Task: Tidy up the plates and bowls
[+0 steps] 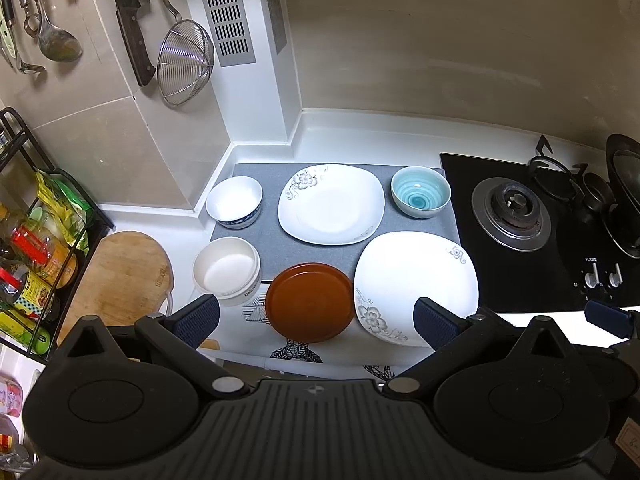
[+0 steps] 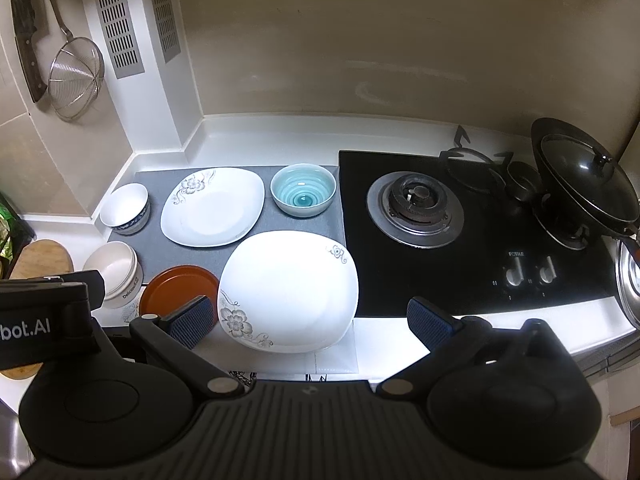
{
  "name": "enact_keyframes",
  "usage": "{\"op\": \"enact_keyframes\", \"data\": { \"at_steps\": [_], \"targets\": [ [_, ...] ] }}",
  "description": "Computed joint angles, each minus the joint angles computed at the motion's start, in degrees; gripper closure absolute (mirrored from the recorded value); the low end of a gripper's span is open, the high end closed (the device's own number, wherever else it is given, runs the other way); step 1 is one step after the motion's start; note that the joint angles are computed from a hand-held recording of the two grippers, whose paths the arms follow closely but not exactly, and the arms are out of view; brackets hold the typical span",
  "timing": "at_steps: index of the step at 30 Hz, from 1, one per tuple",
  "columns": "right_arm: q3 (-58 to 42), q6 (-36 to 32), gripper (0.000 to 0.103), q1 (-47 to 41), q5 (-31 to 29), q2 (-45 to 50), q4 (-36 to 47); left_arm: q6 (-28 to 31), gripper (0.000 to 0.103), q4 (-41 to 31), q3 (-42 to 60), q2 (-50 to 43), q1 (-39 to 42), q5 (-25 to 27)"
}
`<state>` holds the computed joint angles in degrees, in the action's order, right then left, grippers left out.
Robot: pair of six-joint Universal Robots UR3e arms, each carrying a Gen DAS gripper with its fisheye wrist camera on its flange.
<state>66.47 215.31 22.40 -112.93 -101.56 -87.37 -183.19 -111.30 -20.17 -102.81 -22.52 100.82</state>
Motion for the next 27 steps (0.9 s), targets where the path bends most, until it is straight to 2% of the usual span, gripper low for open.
{"op": "enact_keyframes", "data": {
  "at_steps": [13, 18, 27],
  "targets": [
    [-1.99, 0.91, 0.0, 1.06, -1.15, 2.46, 1.07, 1.21, 0.0, 1.29, -3.39, 1.45, 2.43, -2.58],
    [-2.8, 0.66, 0.0, 0.78, -0.56, 4.18, 0.81, 2.3, 0.0, 5.26, -7.2, 2.02, 1.34, -0.16],
    [-2.68, 0.12, 0.0, -1.84, 2.66, 8.52, -1.54, 5.75, 0.0, 5.5, -7.57, -1.18, 7.22, -5.97]
  ]
}}
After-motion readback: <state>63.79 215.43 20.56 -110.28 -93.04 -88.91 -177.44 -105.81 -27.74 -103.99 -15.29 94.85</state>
